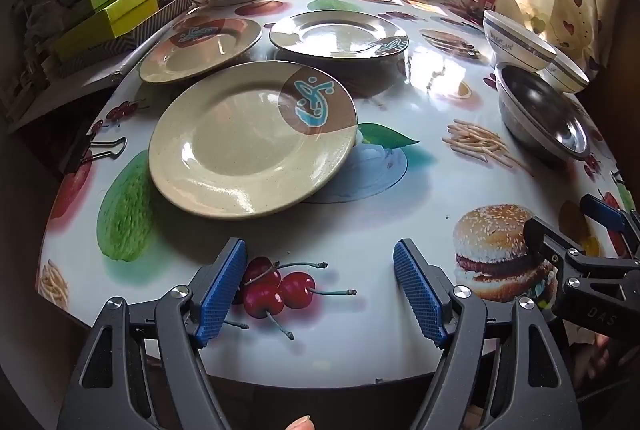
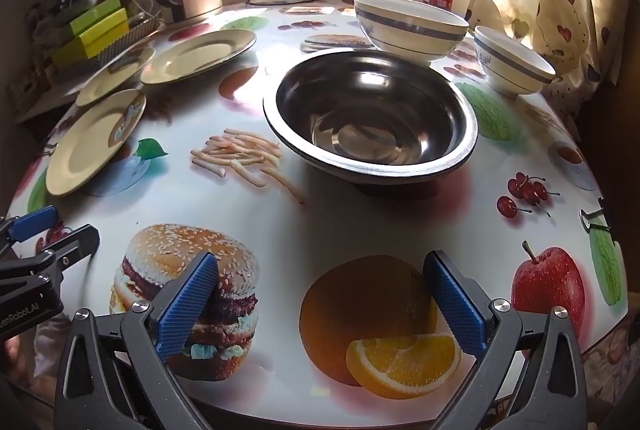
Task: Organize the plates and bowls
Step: 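Move both grippers toward the cream plates on the table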
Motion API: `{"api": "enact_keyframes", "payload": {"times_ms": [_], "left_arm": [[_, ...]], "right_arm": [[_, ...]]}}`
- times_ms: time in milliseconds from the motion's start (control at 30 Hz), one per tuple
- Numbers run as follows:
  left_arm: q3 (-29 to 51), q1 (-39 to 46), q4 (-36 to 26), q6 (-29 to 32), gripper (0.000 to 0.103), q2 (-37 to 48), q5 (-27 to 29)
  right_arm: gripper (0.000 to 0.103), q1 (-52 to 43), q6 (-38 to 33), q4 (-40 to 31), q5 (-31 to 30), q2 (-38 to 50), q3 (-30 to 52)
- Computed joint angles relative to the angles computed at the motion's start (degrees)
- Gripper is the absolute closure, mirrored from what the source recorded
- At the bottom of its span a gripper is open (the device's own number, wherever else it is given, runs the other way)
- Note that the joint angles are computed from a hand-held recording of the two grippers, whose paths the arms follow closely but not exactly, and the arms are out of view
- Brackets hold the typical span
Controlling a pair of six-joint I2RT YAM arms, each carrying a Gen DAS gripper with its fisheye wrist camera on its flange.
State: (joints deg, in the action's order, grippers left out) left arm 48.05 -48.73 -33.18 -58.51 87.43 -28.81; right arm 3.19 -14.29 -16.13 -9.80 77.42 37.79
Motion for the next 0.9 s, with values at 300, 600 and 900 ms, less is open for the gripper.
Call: {"api": "enact_keyframes", "payload": {"times_ms": [300, 600, 900], "left_arm": [[-0.3, -3.1, -5.0, -6.0, 0.027, -5.6, -4.9], [3.8, -6.5, -10.5, -8.0, 0.027, -6.2, -10.3], [6.1, -8.7, -16.4, -12.9, 0.027, -5.9, -14.9]], "right_arm": [[0.0, -0.8, -0.4, -1.4, -3.6, -6.9, -1.6], [0.0, -0.2, 0.9, -1.7, -4.8, -11.9, -2.0], [0.0, -0.4, 1.9, -0.4, -6.2, -14.2, -2.6]]}}
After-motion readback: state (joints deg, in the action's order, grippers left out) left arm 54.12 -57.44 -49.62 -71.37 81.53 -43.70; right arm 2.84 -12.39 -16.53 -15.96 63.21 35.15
